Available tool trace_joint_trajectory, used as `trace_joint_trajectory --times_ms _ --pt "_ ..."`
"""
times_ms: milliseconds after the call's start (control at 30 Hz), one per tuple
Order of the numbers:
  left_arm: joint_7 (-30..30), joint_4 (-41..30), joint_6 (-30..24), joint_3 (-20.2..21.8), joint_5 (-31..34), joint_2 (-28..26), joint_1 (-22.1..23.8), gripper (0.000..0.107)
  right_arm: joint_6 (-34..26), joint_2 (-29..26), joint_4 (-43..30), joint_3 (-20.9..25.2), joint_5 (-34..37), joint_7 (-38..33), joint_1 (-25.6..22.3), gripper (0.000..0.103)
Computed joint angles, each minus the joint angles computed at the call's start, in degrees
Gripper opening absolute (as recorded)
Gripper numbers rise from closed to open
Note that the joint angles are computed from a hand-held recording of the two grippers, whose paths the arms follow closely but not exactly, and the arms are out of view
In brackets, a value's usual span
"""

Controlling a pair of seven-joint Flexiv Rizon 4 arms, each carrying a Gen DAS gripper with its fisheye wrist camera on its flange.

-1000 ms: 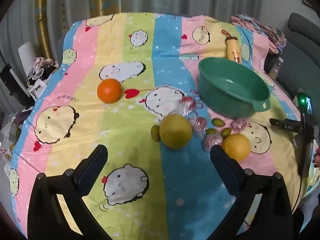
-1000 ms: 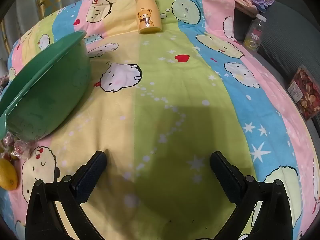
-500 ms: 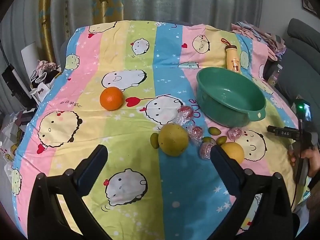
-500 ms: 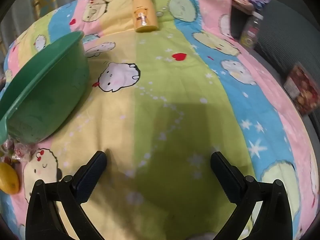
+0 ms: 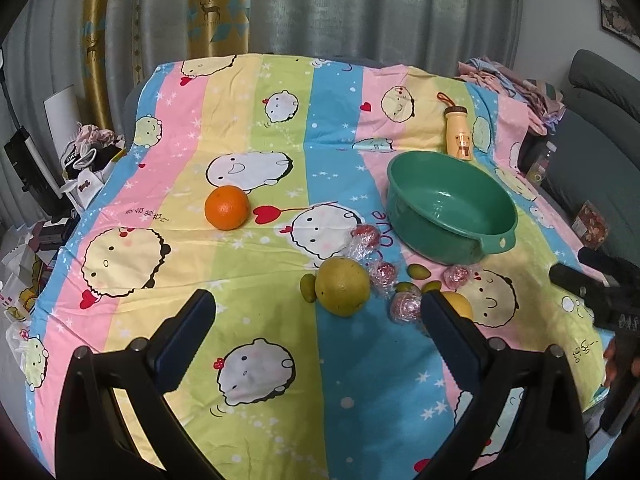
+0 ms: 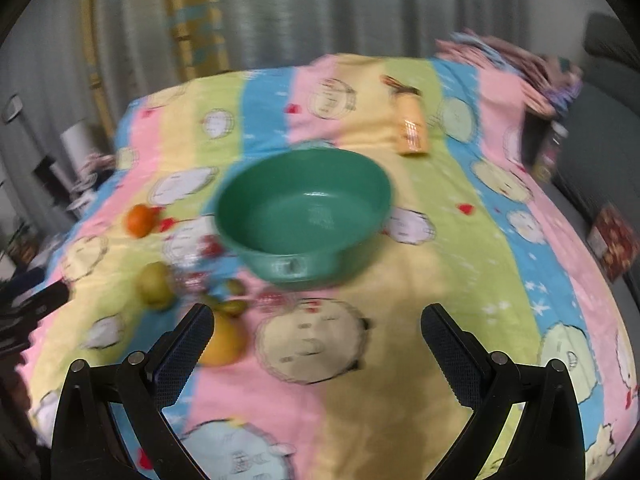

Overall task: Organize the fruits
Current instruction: 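Move both grippers toward the large yellow grapefruit beside the green basin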

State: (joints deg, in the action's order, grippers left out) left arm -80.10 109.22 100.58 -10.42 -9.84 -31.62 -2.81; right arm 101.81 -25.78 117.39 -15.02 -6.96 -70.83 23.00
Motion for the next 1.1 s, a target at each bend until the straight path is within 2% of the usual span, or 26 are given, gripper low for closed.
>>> trace_joint_trajectory --times_ms 67,233,333,400,500,567,800,1100 --pt "0.11 0.62 0.36 -1.31 0.37 0.36 1.21 0.103 0.98 1.02 1.54 -2.38 0.3 -0.59 3.66 0.103" --pt "0.25 2.18 0.3 -5.7 1.19 1.08 5.38 0.103 0.08 1.97 1.71 1.12 -0.04 -1.56 2.95 0.103" --pt "0.09 2.83 0.33 -6.88 1.42 1.5 6.57 0.103 -0.16 2.27 2.13 1.39 0.09 -0.96 3.4 0.103" --pt "-0.19 3.12 0.44 -7.16 1.44 1.79 6.87 0.103 -0.27 2.38 2.38 1.46 -0.04 -0.68 3.78 0.103" --pt "-0.5 3.23 0.26 -7.26 1.45 1.97 6.9 0.103 -0.14 2.49 3.25 -1.83 0.08 -0.72 7.25 0.103" --pt "-0.62 2.98 0.12 -5.61 1.32 2.15 5.4 0.103 0.01 2.6 3.67 -3.0 0.28 -0.64 8.7 0.103" --pt "-0.49 2.46 1.26 -2.51 1.72 2.42 2.14 0.103 0.19 3.15 3.05 0.59 -0.19 -1.5 5.91 0.103" --pt "0.14 1.21 -0.09 -2.37 1.37 2.02 0.95 0.103 0.62 3.31 2.1 7.45 -1.46 -2.3 -0.87 0.103"
